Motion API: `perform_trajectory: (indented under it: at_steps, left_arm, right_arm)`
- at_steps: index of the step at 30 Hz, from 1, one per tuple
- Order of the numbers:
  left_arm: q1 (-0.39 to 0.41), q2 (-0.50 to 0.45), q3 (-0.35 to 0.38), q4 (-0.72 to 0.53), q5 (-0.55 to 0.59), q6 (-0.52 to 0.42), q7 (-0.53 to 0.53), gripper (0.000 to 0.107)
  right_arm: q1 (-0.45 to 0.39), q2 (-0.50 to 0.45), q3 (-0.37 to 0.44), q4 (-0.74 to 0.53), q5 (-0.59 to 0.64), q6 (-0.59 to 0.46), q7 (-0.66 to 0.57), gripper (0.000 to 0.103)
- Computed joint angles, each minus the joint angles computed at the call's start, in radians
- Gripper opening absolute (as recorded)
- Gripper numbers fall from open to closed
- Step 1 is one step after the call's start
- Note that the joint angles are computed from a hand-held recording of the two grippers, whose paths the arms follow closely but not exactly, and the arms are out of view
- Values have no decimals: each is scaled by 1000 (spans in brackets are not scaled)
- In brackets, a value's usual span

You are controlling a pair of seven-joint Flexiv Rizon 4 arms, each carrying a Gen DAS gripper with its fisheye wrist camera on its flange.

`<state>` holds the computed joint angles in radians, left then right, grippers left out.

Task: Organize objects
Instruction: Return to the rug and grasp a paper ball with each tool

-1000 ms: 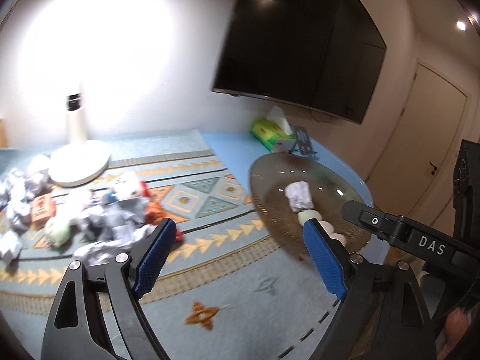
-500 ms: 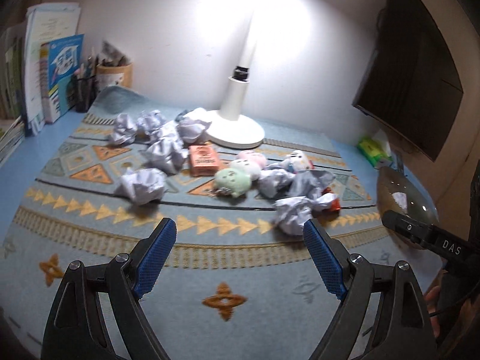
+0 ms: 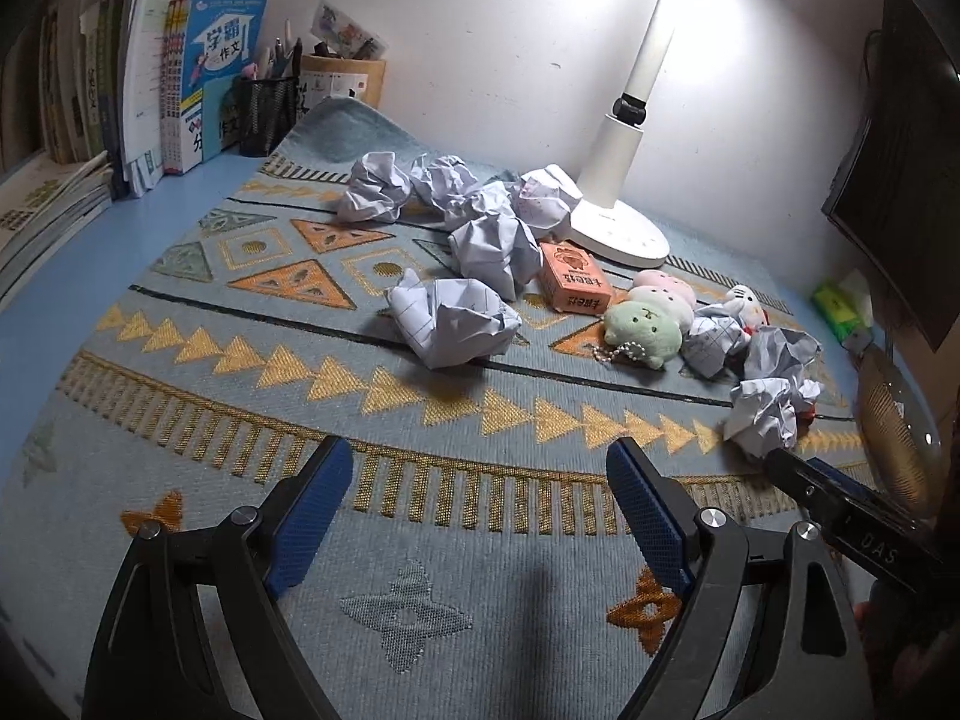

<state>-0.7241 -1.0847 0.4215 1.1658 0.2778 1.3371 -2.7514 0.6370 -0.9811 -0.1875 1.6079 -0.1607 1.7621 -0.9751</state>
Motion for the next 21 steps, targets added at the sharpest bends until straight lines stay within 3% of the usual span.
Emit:
perform_trajectory:
  at_steps: [6,9,14,17,19,21]
  left_arm:
    - [14,1,-20,-12,-8,-35,9,86]
    - [64,-9,-66,-33,-32,-24,22,86]
    - [138,-65,-125,-173,-68,-157,111,86]
    - [189,-100,-186,-241,-91,-185,179,85]
    - [192,-119,-178,-273,-92,-196,172,83]
    - [192,-126,-172,-283,-83,-186,162,81]
  right_arm:
    - [-77,-17,82,-64,-33,-56,11,68]
    - [-86,-30,94,-96,-60,-72,7,68]
    - [-82,-47,91,-136,-92,-113,8,68]
    - [-112,-54,132,-152,-107,-124,0,68]
    - [-150,-57,187,-159,-122,-126,-25,68]
    - [-150,-58,190,-164,-123,-136,-27,72]
